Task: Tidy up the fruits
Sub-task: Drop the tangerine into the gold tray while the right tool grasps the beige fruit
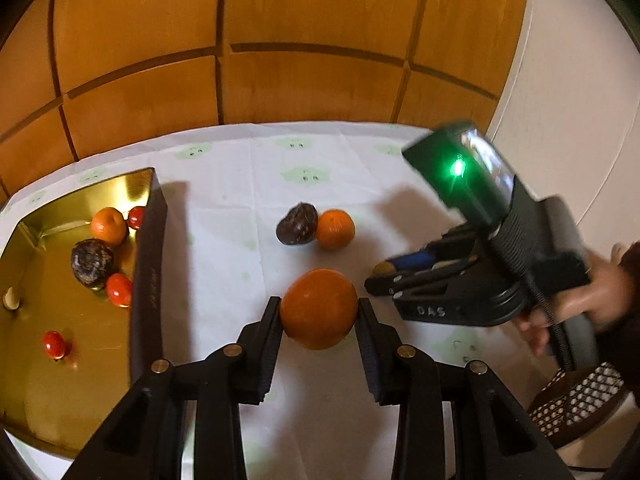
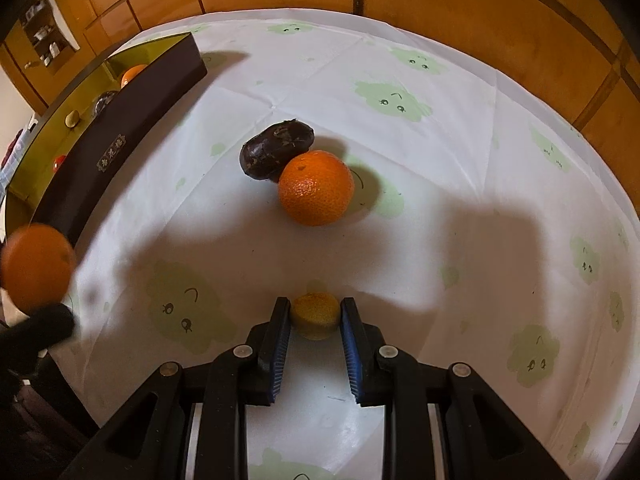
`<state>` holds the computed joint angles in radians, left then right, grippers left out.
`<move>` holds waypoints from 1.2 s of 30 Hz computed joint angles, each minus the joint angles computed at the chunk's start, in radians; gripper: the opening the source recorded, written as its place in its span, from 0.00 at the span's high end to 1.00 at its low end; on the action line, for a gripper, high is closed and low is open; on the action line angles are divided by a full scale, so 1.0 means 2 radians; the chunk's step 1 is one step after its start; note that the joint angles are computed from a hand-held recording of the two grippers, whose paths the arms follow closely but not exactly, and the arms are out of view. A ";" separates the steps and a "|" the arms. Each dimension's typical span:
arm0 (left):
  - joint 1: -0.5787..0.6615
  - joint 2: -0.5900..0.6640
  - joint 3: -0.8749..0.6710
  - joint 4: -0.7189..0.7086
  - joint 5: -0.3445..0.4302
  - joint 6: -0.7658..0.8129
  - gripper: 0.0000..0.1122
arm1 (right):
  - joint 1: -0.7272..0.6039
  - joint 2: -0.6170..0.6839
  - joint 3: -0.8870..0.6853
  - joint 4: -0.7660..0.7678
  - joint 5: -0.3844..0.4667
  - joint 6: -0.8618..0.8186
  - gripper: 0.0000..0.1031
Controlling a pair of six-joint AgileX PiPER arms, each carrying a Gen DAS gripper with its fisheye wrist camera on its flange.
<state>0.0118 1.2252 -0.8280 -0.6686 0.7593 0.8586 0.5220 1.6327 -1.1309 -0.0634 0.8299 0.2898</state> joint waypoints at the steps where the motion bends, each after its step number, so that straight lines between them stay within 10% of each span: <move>1: 0.016 -0.003 -0.004 -0.009 0.015 0.009 0.68 | 0.003 0.000 0.001 -0.005 0.000 0.003 0.76; 8: 0.175 0.034 -0.075 -0.053 0.122 0.031 0.68 | 0.017 -0.001 0.003 -0.023 -0.002 0.018 0.76; 16: 0.293 0.159 -0.171 -0.031 0.154 -0.049 0.68 | 0.021 -0.003 0.003 -0.030 0.001 0.023 0.76; 36: 0.222 0.276 -0.266 0.078 0.120 -0.184 0.66 | 0.018 -0.002 0.001 -0.031 0.004 0.017 0.76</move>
<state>0.4560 1.7772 -1.3609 -0.5127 0.9986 0.4907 0.5589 1.6293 -1.1298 -0.1257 0.8382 0.3244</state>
